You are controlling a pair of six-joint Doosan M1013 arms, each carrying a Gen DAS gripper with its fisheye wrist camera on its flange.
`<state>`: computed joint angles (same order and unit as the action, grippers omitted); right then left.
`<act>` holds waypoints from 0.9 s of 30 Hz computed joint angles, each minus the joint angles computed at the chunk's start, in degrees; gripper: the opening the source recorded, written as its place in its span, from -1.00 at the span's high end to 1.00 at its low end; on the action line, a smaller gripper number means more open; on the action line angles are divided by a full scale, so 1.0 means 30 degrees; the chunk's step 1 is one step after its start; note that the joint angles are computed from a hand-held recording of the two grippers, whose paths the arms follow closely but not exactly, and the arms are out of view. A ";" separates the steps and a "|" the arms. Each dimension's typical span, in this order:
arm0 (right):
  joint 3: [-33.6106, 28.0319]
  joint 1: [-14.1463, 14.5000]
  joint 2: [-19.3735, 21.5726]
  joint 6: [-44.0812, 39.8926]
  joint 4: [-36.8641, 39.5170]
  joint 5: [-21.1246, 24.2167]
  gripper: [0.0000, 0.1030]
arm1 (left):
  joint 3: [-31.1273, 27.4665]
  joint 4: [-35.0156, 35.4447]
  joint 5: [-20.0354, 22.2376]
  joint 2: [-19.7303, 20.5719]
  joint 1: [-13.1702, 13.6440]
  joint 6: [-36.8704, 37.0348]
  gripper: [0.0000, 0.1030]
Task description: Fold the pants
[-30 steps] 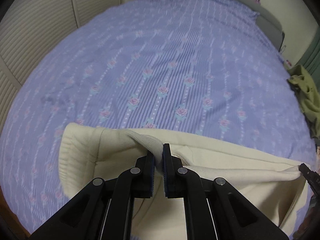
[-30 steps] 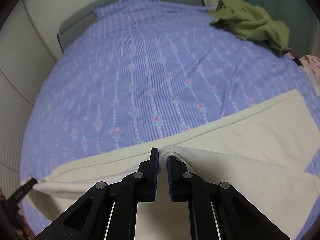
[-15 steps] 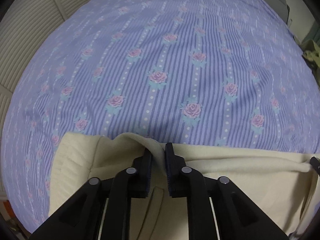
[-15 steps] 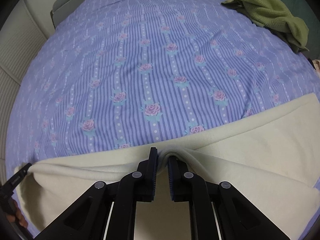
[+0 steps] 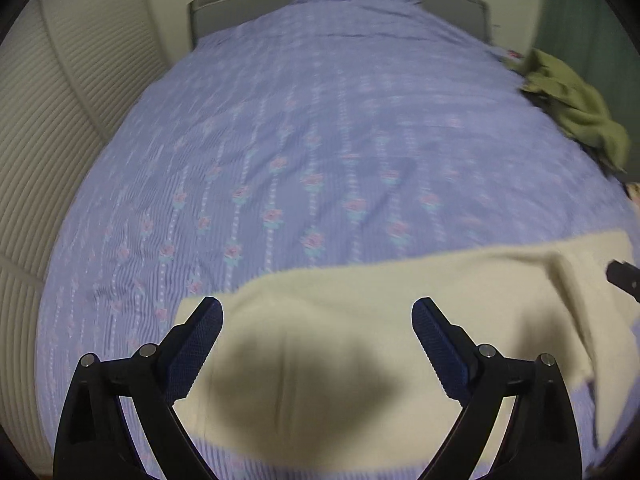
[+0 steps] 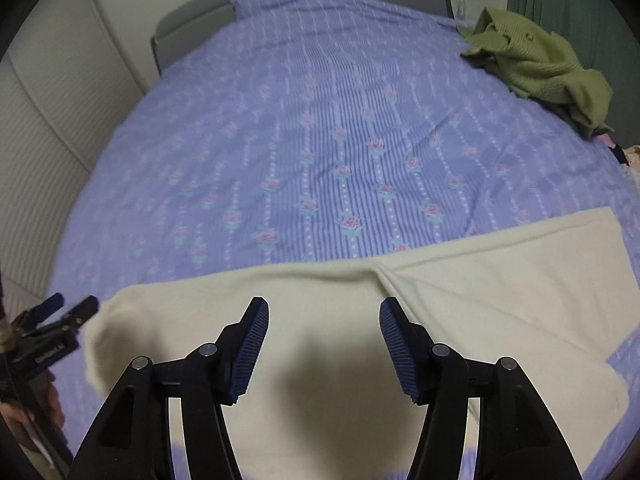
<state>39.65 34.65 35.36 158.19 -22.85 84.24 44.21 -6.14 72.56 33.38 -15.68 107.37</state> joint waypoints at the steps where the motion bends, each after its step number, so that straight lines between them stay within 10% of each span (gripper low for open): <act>1: 0.0019 0.0242 -0.0200 0.0164 -0.0155 0.0126 -0.15 | 0.0411 -0.0683 0.0211 -0.0461 0.0067 0.0539 -0.88; 15: 0.0910 0.4271 -0.2804 0.4246 -0.3016 0.3814 -0.40 | 0.4459 -0.5830 0.2646 -0.5108 0.0091 0.3990 -0.90; 27: 0.7541 0.4669 -0.6412 0.4854 0.0141 0.3188 -0.40 | 0.9209 -0.2243 0.1488 -0.7738 -0.3148 0.1868 -0.90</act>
